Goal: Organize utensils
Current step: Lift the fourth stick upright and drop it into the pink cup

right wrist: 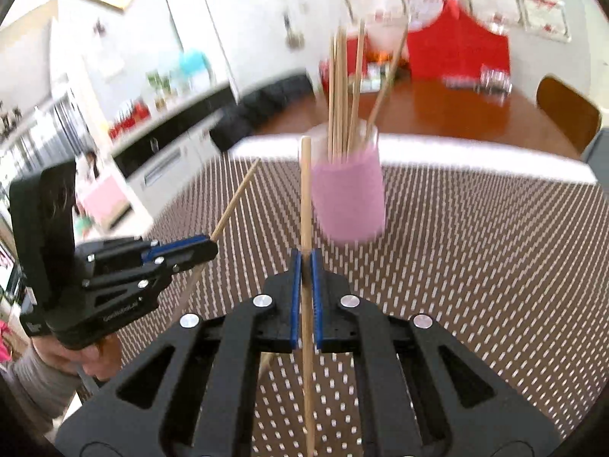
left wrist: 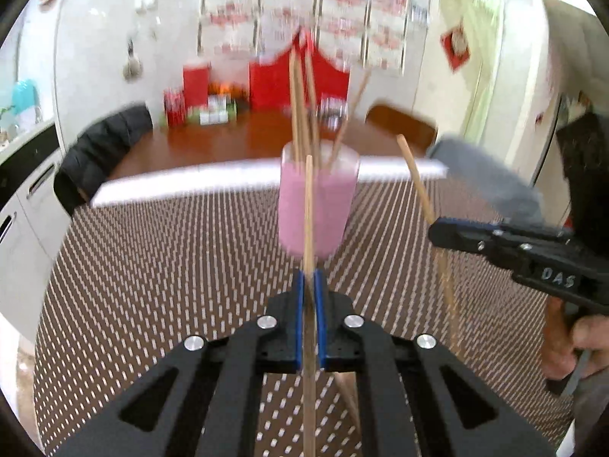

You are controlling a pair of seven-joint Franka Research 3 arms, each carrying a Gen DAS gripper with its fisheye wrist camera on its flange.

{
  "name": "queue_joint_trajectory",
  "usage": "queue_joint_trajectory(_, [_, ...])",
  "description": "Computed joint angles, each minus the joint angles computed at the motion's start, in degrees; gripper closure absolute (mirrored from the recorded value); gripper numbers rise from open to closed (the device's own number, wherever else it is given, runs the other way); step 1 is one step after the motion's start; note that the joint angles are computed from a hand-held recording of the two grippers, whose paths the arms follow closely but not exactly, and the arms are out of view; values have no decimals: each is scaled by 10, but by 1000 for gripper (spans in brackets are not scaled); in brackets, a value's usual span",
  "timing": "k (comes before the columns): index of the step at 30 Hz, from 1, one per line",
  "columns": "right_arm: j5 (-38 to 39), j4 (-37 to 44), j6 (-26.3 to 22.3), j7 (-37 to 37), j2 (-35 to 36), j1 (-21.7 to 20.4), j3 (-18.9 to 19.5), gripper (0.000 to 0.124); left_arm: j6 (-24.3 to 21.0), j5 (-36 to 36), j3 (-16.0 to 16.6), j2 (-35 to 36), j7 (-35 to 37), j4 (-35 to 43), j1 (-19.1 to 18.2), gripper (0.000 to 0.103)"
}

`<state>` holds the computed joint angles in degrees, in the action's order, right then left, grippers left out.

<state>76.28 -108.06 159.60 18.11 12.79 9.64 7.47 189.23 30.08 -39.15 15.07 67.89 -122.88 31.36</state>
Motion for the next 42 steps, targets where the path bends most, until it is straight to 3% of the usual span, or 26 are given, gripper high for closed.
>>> queue_joint_trajectory(1, [33, 4, -2, -27, -5, -6, 4, 118, 23, -6, 14, -6, -4, -1, -14, 97])
queue_joint_trajectory(3, [77, 13, -3, -60, -11, -9, 4, 118, 77, -38, 84, -15, 4, 9, -86, 97])
queue_joint_trajectory(4, [96, 25, 0, -73, -10, -8, 4, 118, 89, -45, 102, -16, 5, 15, -105, 97])
queue_joint_trajectory(12, [131, 79, 8, -102, -3, 4, -1, 118, 152, -68, 189, 11, -8, 95, -195, 97])
queue_joint_trajectory(20, [144, 81, 22, -126, -21, 15, -4, 118, 241, -75, 254, 1, -13, 97, -254, 97])
queue_joint_trajectory(27, [107, 147, 28, -86, 2, 14, -4, 118, 242, -74, 295, 64, -33, 211, -304, 97])
queue_joint_trajectory(32, [38, 223, 39, -21, 48, 7, 5, 118, 232, -70, 315, 132, -44, 315, -332, 97])
queue_joint_trajectory(42, [-169, 373, 29, 169, 186, 7, 1, 118, 168, 4, 293, 303, -117, 526, -316, 97])
